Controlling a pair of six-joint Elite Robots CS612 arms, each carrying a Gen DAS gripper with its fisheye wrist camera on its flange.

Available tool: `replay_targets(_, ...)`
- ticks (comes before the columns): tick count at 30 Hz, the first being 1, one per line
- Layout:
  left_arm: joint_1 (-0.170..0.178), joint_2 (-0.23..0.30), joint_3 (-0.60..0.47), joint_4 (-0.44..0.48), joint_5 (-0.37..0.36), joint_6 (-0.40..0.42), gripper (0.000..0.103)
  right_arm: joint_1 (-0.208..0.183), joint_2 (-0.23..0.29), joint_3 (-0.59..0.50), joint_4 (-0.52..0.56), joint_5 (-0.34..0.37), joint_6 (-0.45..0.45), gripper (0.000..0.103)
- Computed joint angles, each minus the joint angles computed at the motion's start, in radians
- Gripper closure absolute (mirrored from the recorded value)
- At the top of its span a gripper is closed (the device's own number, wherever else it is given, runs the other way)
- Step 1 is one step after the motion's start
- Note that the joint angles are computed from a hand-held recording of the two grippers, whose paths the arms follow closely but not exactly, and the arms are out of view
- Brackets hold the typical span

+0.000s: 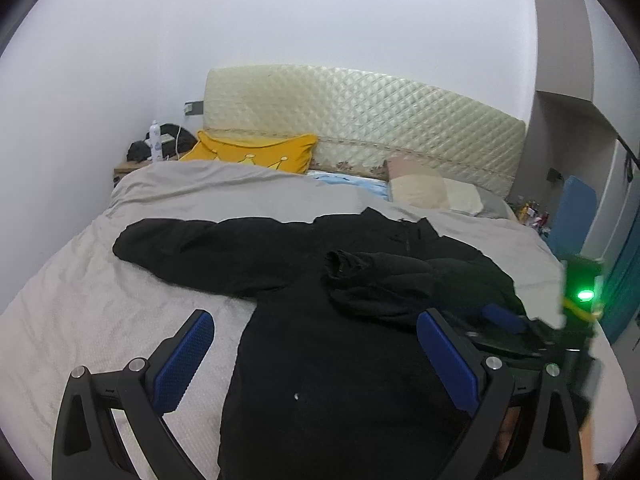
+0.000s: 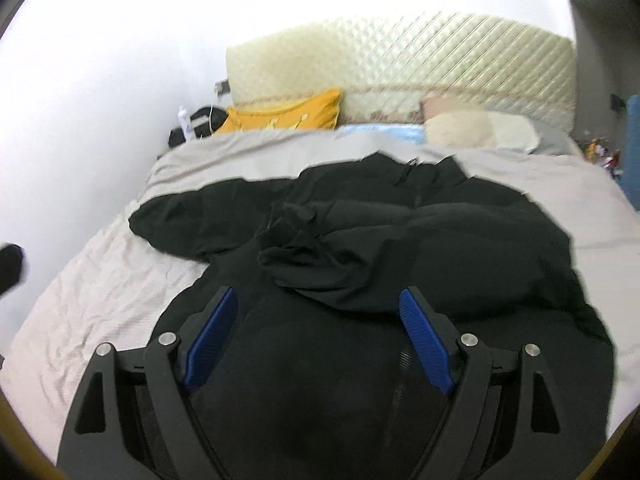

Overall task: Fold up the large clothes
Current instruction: 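Release the sleeve and withdraw the right gripper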

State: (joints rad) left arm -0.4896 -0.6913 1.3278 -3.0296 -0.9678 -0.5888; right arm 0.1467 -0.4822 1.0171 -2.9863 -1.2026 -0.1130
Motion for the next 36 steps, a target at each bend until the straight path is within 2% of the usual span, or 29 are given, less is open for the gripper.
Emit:
replay_targets(4,-0.023,-0.015,0.027,-0.02,0.039,0.01,0.001,-0.022,-0.088,0.156,-0.139,-0.008,0.019,0.019)
replay_targets(7,-0.043,-0.027,0.053,-0.029,0.075,-0.052,0.001,-0.037,-0.147,0.265,-0.228,-0.026,0.025,0.018)
replay_targets(9,-0.055,-0.029,0.066,-0.065,0.066,-0.033,0.001,-0.043,-0.173,0.314,-0.264,-0.038,0.022,0.018)
replay_targets(11,-0.067,-0.033,0.075,-0.094,0.048,-0.003,0.001,-0.056,-0.199,0.366,-0.307,-0.011,0.049,0.018)
replay_targets(13,-0.08,-0.036,0.084,-0.116,0.058,0.021,0.001,-0.062,-0.219,0.402,-0.344,-0.018,0.067,0.018)
replay_targets(18,-0.094,-0.043,0.116,-0.159,0.05,0.034,0.001,-0.08,-0.262,0.498,-0.474,-0.03,0.103,0.015)
replay_targets(21,-0.092,-0.05,0.137,-0.178,0.006,0.025,0.001,-0.091,-0.286,0.56,-0.55,-0.04,0.121,0.009)
replay_targets(25,-0.094,-0.06,0.162,-0.213,-0.012,0.001,0.001,-0.101,-0.297,0.607,-0.636,-0.032,0.215,0.004)
replay_targets(29,-0.09,-0.07,0.177,-0.217,-0.03,0.015,0.001,-0.099,-0.302,0.628,-0.665,-0.047,0.187,0.002)
replay_targets(33,-0.047,-0.075,0.176,-0.205,-0.196,0.011,0.001,-0.1,-0.295,0.637,-0.688,-0.084,0.179,0.002)
replay_targets(36,-0.019,-0.08,0.158,-0.129,-0.223,0.005,0.001,-0.104,-0.29,0.636,-0.686,-0.088,0.191,0.002)
